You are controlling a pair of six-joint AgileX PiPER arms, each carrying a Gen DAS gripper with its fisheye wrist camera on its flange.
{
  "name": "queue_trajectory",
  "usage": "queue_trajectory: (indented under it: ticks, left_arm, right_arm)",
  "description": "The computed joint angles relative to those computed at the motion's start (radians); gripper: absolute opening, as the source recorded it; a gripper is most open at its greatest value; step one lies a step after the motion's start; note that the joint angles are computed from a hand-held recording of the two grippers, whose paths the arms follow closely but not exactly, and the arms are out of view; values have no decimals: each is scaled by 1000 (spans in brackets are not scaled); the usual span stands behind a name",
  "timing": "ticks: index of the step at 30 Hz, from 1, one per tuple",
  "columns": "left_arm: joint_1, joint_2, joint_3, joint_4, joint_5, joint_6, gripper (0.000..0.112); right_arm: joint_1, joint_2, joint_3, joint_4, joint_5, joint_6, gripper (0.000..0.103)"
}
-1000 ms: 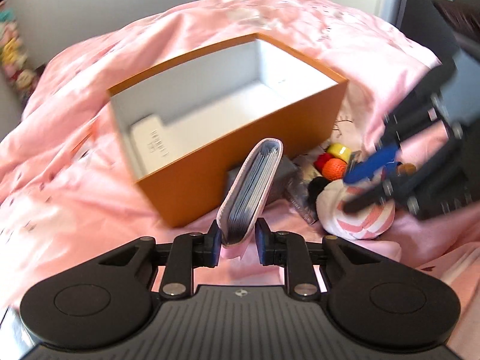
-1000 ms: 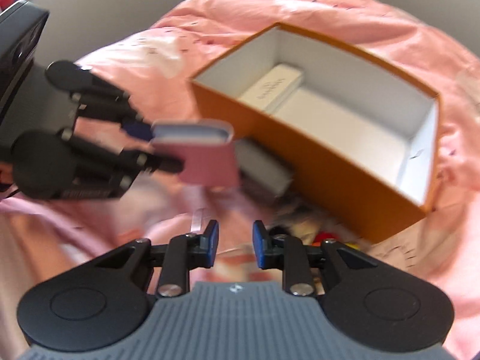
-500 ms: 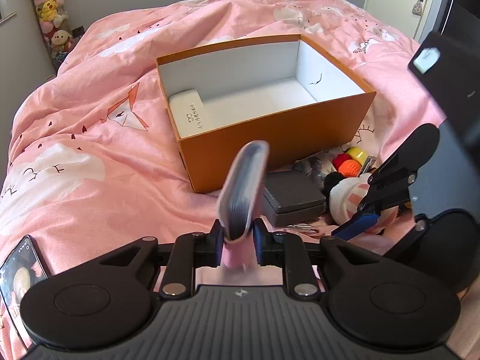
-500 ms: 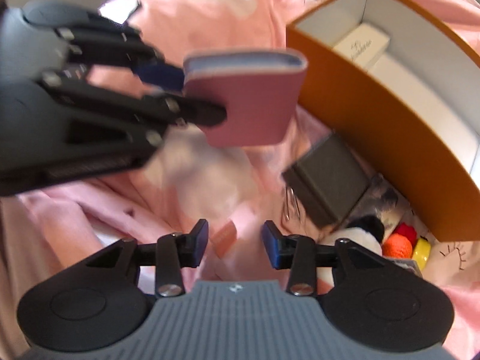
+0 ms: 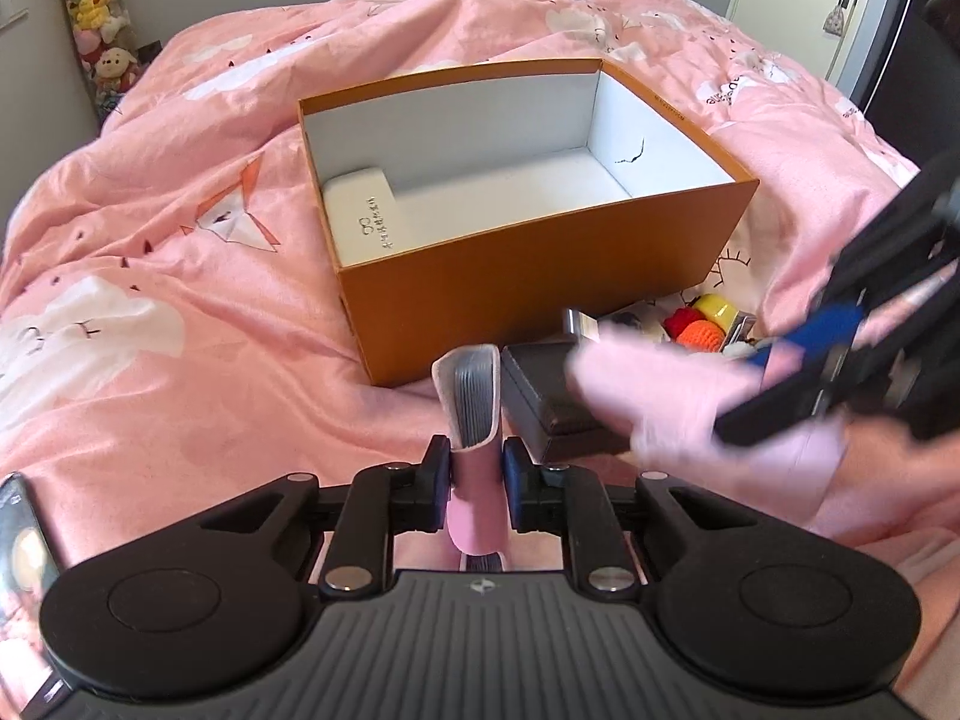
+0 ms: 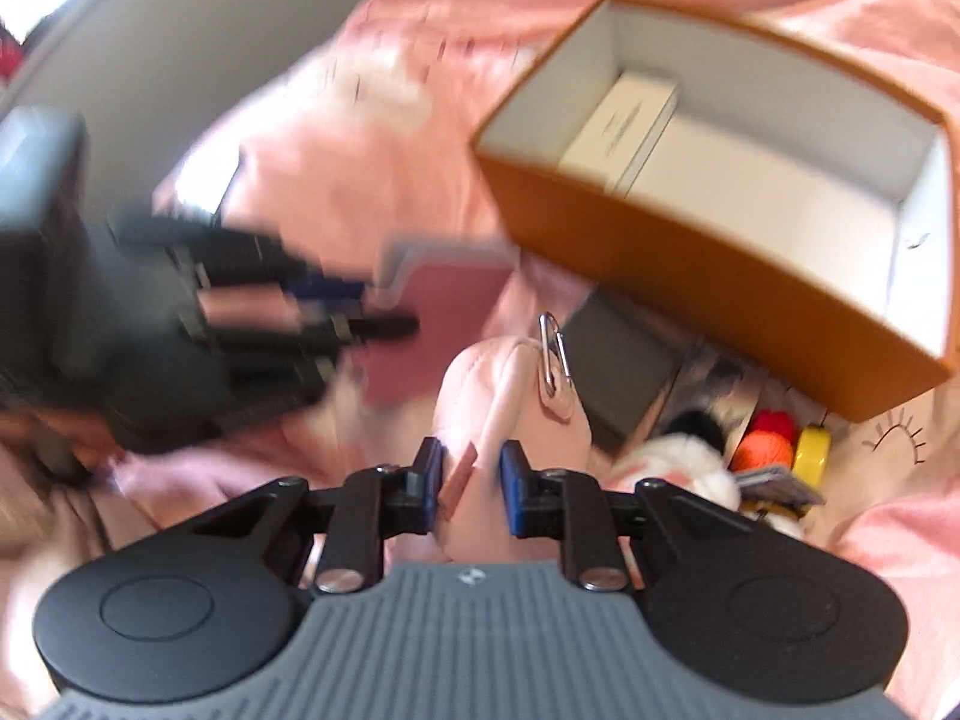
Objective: Organize objects
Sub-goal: 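Grasp the pink backpack keychain with the right tool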
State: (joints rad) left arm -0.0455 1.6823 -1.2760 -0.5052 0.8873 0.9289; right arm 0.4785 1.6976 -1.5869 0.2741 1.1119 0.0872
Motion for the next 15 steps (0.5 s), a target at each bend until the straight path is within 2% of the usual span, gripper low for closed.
queue_trajectory:
  ticks: [6, 10, 12, 15]
  left_arm:
    - [-24, 65, -18, -18, -42, -13, 22]
    - [-49, 105, -48, 14, -16, -37, 26]
    - [-55, 135, -71, 27, 11, -63, 27]
    - [-53, 144, -77, 18, 4, -79, 25]
  right_arm:
    - [-76, -57, 77, 48, -156, 64, 22]
    - [-137, -75, 163, 164, -239, 54, 22]
    - [-144, -83, 174, 171, -254, 57, 22]
    - [-152, -76, 166, 167, -245, 62, 22]
